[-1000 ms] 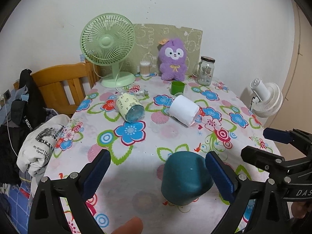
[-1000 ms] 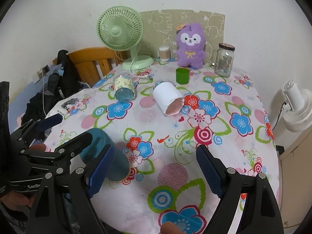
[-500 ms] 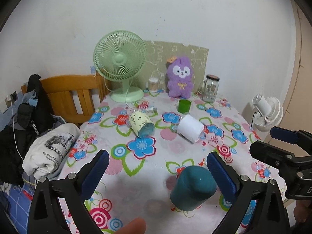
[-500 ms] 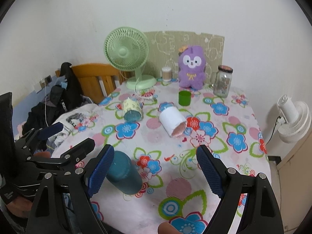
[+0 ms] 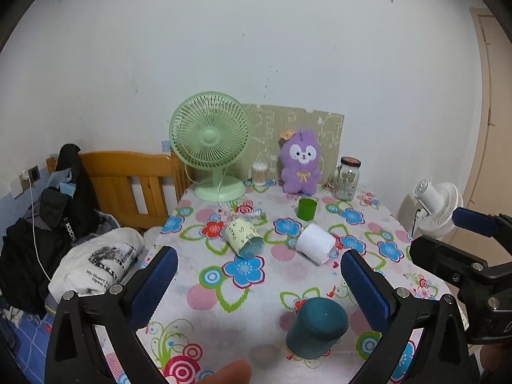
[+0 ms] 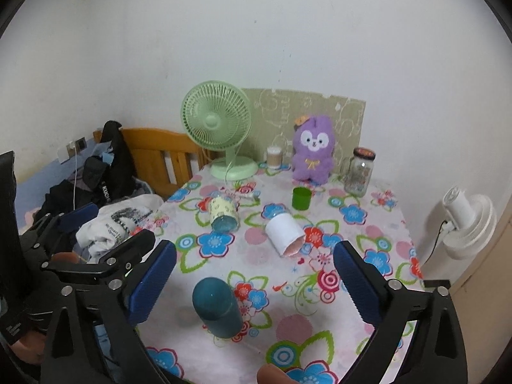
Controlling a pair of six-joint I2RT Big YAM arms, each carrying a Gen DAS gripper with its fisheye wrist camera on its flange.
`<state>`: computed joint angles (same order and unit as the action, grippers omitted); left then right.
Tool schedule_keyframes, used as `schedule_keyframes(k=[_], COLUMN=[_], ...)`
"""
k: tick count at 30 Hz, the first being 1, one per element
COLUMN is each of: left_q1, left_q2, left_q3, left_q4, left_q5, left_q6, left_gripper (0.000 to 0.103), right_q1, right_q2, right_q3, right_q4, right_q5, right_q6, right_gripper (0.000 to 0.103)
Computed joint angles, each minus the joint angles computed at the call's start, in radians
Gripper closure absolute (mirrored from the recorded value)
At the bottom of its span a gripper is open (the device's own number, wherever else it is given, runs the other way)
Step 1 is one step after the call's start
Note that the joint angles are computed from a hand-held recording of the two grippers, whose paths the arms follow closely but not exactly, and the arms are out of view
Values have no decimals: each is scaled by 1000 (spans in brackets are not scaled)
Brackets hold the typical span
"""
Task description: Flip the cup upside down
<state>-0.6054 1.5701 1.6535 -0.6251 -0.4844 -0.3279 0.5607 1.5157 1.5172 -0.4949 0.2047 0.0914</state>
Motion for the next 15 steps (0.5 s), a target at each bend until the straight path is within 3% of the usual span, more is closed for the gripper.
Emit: schedule_keyframes(k=[15], left_q1=[-5], left_q2=[-42], left_q3=[-4], left_q4=[39], left_q5=[-45], left_q6=[30], left_gripper=[0], right_q1=[32], right_q2=[-57], right_q3=[-15], right_q4=[68], right_q5=[88], right_q6=[-3], right_gripper=[0])
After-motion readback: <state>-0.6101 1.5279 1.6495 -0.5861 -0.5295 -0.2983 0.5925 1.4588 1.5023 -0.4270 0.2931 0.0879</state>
